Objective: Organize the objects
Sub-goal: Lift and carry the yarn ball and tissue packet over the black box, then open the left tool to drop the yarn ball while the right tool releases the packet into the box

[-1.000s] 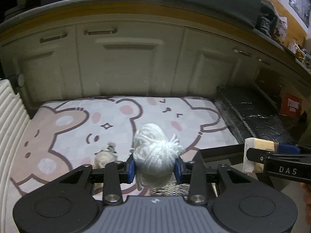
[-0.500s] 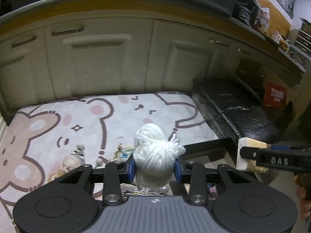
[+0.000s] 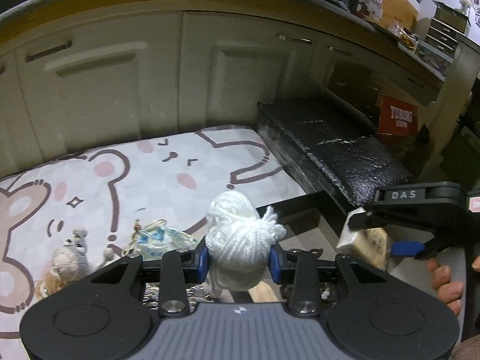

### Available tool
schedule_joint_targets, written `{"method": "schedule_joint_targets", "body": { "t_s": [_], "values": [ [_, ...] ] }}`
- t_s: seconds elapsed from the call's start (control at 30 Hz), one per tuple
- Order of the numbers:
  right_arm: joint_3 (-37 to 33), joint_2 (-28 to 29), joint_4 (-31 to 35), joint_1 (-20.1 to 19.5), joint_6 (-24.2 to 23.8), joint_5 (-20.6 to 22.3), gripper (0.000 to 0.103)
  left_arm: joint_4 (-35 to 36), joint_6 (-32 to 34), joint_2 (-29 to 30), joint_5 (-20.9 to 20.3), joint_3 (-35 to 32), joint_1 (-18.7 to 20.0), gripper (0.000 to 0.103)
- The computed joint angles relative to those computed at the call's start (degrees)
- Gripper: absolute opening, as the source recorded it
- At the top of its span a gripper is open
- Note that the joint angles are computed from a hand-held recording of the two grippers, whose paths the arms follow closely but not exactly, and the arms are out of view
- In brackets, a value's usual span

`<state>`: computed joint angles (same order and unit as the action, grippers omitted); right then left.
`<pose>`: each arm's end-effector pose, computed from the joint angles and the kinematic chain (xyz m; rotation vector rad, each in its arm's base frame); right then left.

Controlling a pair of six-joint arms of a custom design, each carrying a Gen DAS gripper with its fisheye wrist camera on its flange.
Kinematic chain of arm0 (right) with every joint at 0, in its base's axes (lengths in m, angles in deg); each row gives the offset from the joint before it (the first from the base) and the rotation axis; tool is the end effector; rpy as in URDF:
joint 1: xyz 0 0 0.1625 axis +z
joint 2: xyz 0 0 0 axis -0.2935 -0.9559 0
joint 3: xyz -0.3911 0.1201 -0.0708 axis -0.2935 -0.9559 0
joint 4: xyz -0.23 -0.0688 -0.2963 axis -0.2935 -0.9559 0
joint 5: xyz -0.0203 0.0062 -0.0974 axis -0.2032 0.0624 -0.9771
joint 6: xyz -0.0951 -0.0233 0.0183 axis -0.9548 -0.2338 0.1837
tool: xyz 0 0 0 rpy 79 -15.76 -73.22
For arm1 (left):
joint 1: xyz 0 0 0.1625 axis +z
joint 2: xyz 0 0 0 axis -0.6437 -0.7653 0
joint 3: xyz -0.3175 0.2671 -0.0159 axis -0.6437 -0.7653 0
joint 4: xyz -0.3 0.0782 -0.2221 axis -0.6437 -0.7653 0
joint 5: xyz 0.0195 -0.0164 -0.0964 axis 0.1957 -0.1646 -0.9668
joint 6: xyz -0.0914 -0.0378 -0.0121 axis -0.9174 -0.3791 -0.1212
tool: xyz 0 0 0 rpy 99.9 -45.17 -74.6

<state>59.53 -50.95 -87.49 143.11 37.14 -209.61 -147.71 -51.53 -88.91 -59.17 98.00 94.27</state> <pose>0.3715 -0.4304 0.0649 -0.4730 -2.2180 0.9820 -0.0428 -0.4333 0.3265 -0.0546 2.2384 -1.1715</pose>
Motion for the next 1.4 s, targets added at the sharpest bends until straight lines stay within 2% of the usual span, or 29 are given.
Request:
{"method": "schedule_joint_targets", "body": {
  "t_s": [0.27, 0.47, 0.57, 0.8, 1.13, 1.3, 1.4],
  "values": [
    [-0.4, -0.4, 5.1, -1.7, 10.8, 3.3, 0.075, -5.1, 4.9, 3.0, -4.0, -1.2, 2.5, 0.039],
    [0.6, -1.8, 6.9, -3.1, 17.3, 4.1, 0.075, -6.7, 6.8, 4.8, -6.6, -2.5, 4.6, 0.039],
    [1.0, -2.1, 7.0, -3.6, 18.9, 4.6, 0.075, -8.0, 7.8, 6.0, -7.8, -3.3, 5.6, 0.039],
    [0.6, -2.3, 9.2, -4.3, 19.8, 4.5, 0.077, -9.9, 9.6, 8.6, -10.2, -5.0, 7.4, 0.039],
    [0.0, -2.3, 10.1, -4.0, 19.1, 4.7, 0.082, -9.7, 10.7, 10.4, -10.7, -6.2, 8.7, 0.039],
    [-1.7, -1.3, 11.4, -2.8, 16.2, 2.9, 0.082, -9.4, 10.8, 10.6, -9.8, -6.1, 8.6, 0.041],
    [-3.1, -0.4, 12.8, -2.0, 13.5, 1.4, 0.081, -8.9, 10.5, 10.9, -8.0, -6.1, 8.2, 0.047]
  ]
}}
